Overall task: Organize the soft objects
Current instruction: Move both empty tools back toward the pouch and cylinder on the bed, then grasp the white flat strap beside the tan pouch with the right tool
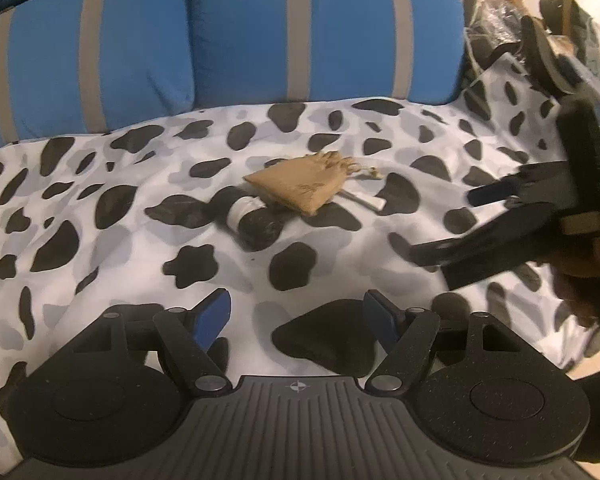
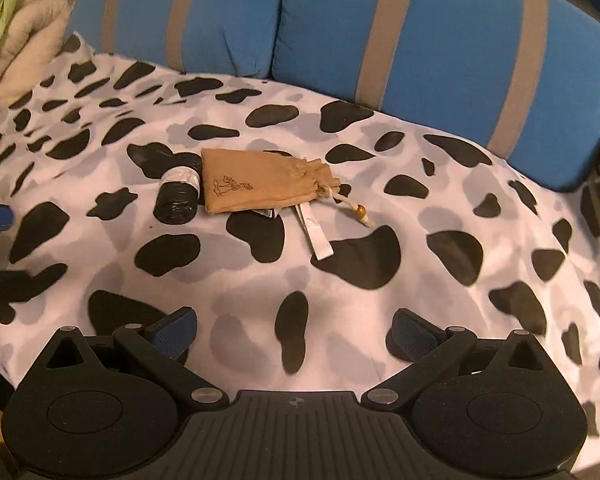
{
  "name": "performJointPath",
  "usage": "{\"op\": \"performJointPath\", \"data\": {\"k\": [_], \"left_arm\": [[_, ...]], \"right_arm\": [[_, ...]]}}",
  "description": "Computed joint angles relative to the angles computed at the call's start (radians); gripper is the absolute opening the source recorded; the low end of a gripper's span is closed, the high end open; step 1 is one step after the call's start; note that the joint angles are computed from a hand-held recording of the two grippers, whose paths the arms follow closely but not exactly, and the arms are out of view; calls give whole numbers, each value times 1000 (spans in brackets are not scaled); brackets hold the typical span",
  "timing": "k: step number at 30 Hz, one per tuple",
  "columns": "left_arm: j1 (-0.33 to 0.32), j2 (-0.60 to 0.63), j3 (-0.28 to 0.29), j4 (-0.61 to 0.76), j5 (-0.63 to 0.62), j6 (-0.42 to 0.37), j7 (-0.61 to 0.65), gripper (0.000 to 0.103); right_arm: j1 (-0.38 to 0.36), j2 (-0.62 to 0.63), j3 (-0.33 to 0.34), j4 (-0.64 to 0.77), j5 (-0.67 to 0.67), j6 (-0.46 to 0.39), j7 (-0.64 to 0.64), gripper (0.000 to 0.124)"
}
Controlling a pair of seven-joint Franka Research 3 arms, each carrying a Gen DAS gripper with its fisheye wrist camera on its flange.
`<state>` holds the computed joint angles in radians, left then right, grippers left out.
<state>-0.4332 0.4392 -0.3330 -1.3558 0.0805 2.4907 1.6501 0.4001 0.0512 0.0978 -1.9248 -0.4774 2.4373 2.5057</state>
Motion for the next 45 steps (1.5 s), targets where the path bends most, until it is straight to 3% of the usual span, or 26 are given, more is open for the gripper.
{"op": "performJointPath", "data": {"k": [5, 11, 17, 26, 28, 30, 34, 45], "left_arm": [[26, -1, -37, 15, -84, -26, 48, 72], [-5, 11, -7, 58, -68, -110, -9, 72], [-11, 13, 2, 73, -45, -133, -16, 72], [6, 32, -28, 104, -109, -190, 57, 72], [4, 35, -28, 107, -120, -198, 66, 72], [6, 35, -30, 108, -135, -196, 70, 72], [16, 31, -37, 97, -172, -178, 77, 72], [4, 52, -21, 123, -161, -222, 30, 72]], "right_arm": [[-19, 37, -13, 2, 141, 67, -76, 103], [-14, 85, -46, 19, 101, 112, -74, 102], [-16, 145, -77, 45, 102, 165, -94, 85], [8, 212, -127, 101, 79, 178, -96, 50], [6, 219, -126, 114, 93, 167, -119, 28], [11, 221, -127, 125, 93, 147, -134, 17], [12, 213, -119, 125, 118, 136, -168, 16], [4, 94, -71, 50, 179, 57, -176, 16]]}}
